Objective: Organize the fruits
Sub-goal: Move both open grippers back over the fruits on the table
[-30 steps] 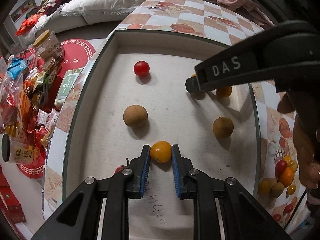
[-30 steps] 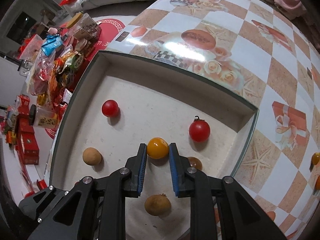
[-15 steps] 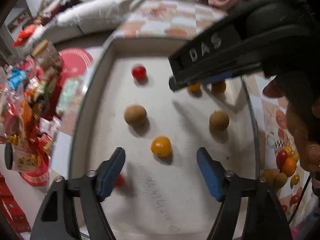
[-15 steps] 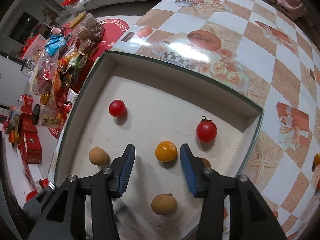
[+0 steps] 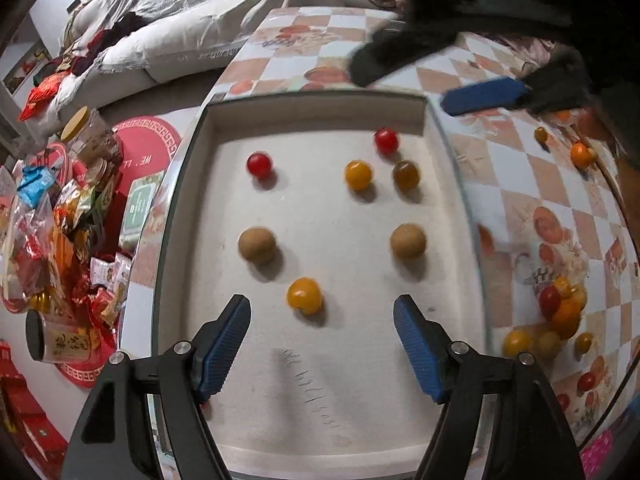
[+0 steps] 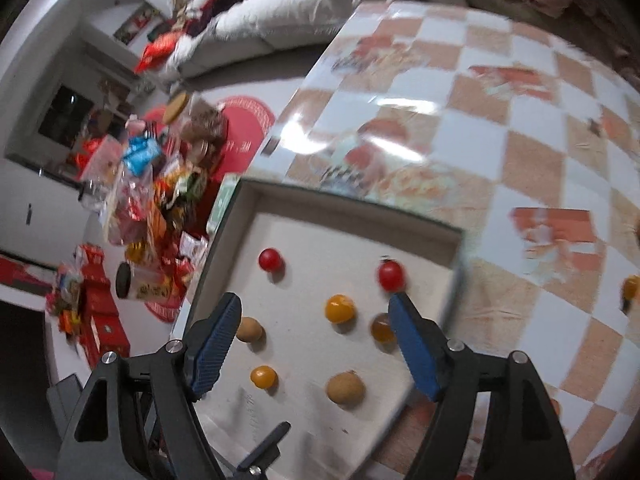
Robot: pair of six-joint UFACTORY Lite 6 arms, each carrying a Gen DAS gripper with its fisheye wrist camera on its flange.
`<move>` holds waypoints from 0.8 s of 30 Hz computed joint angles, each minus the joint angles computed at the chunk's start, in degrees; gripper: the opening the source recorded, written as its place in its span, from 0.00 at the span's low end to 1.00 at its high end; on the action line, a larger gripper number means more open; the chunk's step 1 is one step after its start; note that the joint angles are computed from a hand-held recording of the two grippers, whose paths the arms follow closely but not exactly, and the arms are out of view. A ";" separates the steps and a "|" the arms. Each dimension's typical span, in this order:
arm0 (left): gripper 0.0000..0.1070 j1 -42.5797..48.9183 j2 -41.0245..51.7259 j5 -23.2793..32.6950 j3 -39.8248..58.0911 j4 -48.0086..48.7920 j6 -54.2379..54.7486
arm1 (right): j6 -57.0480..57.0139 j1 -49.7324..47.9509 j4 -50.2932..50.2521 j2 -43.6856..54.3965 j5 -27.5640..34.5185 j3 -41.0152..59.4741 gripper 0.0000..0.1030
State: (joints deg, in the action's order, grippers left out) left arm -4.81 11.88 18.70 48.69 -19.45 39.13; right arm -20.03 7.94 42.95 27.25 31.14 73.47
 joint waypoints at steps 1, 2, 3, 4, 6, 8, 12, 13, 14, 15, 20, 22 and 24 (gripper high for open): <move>0.70 -0.94 -0.29 0.28 0.42 0.83 -1.32 | 0.18 -1.08 -0.15 -2.12 -0.19 -1.91 0.77; 0.70 -1.73 -0.49 0.45 0.72 1.36 -2.22 | 0.18 -2.23 -0.23 -4.10 -0.40 -3.93 0.77; 0.70 -2.83 -0.63 0.77 1.18 1.58 -3.04 | -0.29 -4.00 0.10 -6.75 -0.58 -6.78 0.77; 0.70 -3.90 -0.70 1.18 1.69 1.83 -3.93 | -0.88 -5.26 0.51 -8.24 -0.56 -8.45 0.77; 0.70 -6.48 -0.75 1.74 2.72 2.70 -6.14 | -2.18 -9.37 0.67 -13.37 -0.37 -14.16 0.77; 0.70 -9.77 -0.69 2.23 3.87 4.43 -9.40 | -3.54 -13.39 -0.10 -17.20 0.27 -18.47 0.77; 0.70 -14.89 0.45 3.78 6.72 5.83 -13.70 | -5.76 -22.55 -2.64 -25.03 1.65 -26.93 0.77; 0.70 -16.43 1.15 4.37 7.93 6.50 -15.24 | -6.84 -25.33 -3.02 -26.75 2.23 -28.89 0.77; 0.70 -17.84 1.99 5.00 9.29 6.58 -16.16 | -7.75 -27.55 -3.30 -27.86 2.62 -30.29 0.77; 0.70 -19.08 2.60 5.43 10.39 7.10 -17.55 | -9.06 -30.70 -3.92 -29.15 3.26 -31.91 0.77; 0.70 -26.81 8.37 7.58 19.12 8.99 -24.98 | -13.33 -43.33 -9.29 -32.13 3.97 -35.98 0.77; 0.70 -29.39 11.51 7.99 23.25 10.24 -28.11 | -15.09 -48.13 -10.96 -31.72 3.83 -35.88 0.77; 0.70 -31.88 15.12 8.30 27.93 12.31 -31.88 | -17.08 -53.10 -12.35 -29.47 3.04 -34.25 0.77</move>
